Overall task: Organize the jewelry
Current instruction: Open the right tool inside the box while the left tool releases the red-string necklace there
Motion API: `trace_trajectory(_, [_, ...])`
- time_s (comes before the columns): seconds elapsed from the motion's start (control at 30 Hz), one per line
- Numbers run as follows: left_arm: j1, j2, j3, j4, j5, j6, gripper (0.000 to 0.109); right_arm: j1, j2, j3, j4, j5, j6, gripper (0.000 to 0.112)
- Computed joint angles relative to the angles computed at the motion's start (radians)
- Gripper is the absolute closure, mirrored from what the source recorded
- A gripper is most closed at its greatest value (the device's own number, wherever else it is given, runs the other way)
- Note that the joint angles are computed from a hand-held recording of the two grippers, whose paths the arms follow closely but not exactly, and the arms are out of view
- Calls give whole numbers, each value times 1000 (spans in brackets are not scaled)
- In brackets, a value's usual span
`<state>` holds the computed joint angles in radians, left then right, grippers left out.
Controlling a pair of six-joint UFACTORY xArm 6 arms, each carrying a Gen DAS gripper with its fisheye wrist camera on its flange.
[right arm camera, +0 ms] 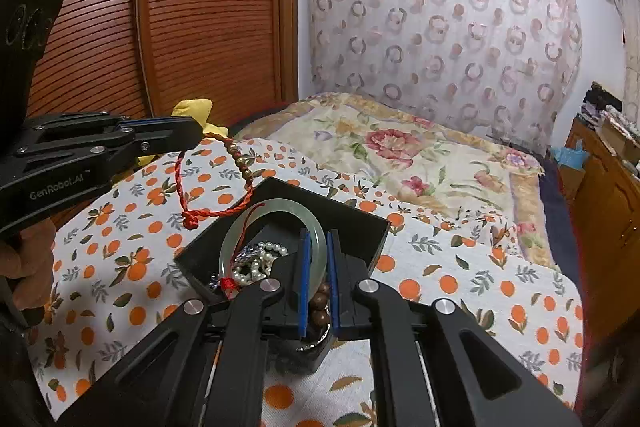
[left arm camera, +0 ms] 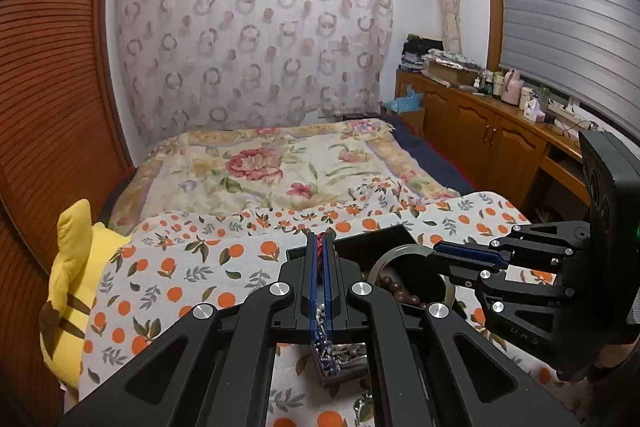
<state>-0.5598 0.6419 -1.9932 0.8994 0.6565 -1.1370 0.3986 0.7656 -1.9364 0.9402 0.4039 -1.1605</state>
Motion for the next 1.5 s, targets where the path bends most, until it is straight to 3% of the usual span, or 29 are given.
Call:
trace_trajectory(0.57, [18,231,-326,-165,66,205,107,-25,98,-113,-46,114,70,101])
trace_trajectory(0.97, [20,370,-540,-246,128,304,107,-34,104,-129,-46,121,90,101])
trace_trajectory(1.4, [19,407,-600,-262,146,321,106,-34,89,-114,-49,105,98,101])
trace_trajectory(1.5, [18,388,-563,-252,132,305,99,-32,81,-106,-49,93,98,101])
